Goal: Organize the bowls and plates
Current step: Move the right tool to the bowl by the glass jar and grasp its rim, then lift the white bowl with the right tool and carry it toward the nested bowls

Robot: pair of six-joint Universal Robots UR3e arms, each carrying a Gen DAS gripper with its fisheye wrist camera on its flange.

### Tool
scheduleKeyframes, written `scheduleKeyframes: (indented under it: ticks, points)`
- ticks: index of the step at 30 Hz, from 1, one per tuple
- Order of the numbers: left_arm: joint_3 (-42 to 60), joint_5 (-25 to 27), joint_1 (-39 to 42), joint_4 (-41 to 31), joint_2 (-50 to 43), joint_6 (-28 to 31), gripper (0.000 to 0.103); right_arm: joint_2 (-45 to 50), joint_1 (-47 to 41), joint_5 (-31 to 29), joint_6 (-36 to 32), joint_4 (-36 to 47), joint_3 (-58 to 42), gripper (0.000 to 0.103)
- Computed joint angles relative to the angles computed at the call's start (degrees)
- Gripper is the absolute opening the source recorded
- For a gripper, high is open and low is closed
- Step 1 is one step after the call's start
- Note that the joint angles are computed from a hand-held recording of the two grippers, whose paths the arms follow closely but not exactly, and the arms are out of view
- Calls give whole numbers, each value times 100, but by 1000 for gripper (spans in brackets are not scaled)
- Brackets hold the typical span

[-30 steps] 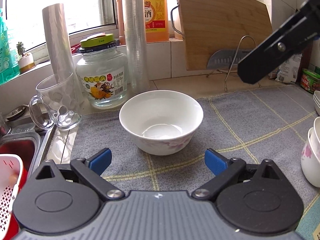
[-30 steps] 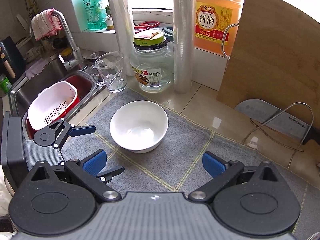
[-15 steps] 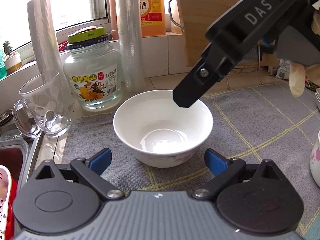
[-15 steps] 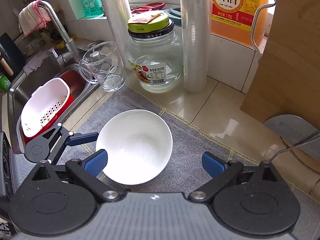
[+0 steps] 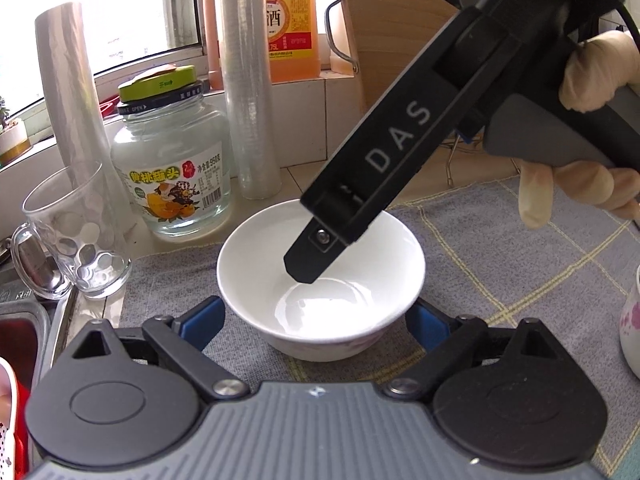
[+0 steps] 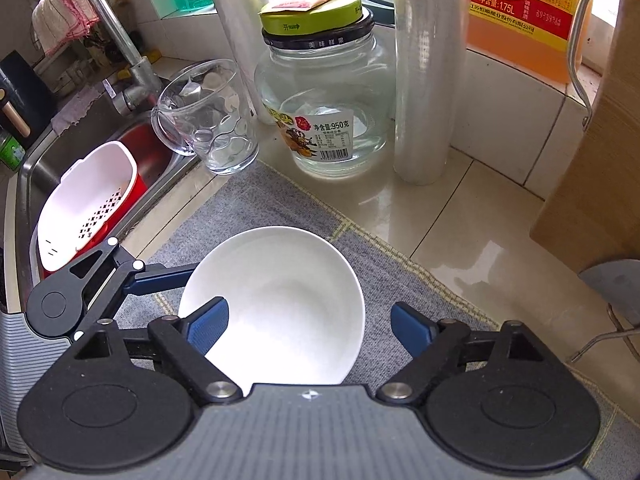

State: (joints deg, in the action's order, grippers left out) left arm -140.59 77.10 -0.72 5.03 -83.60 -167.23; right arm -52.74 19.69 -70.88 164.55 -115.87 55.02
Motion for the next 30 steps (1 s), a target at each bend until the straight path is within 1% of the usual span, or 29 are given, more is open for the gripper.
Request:
scheduleKeyframes:
  ticks: [3, 6, 8, 10, 22, 30]
  points:
    - [7, -166, 96, 3, -29, 76, 94, 142, 40, 1, -29, 95, -173, 86]
    - [10, -225, 124, 29, -58, 128, 93, 206, 68, -28, -56, 76, -222, 84]
    - [16, -253, 144, 2, -48, 127, 93, 225, 52, 30, -68, 99, -237, 81]
    - [-2, -278, 163, 4, -35, 146, 93, 237, 41, 79, -63, 94, -240, 79]
    - [83, -262, 133, -300, 105, 181, 93, 163, 11, 215, -6, 52, -113, 79]
    - [183, -209, 46, -937, 580, 227, 93, -171, -53, 376, 71, 20, 239, 79]
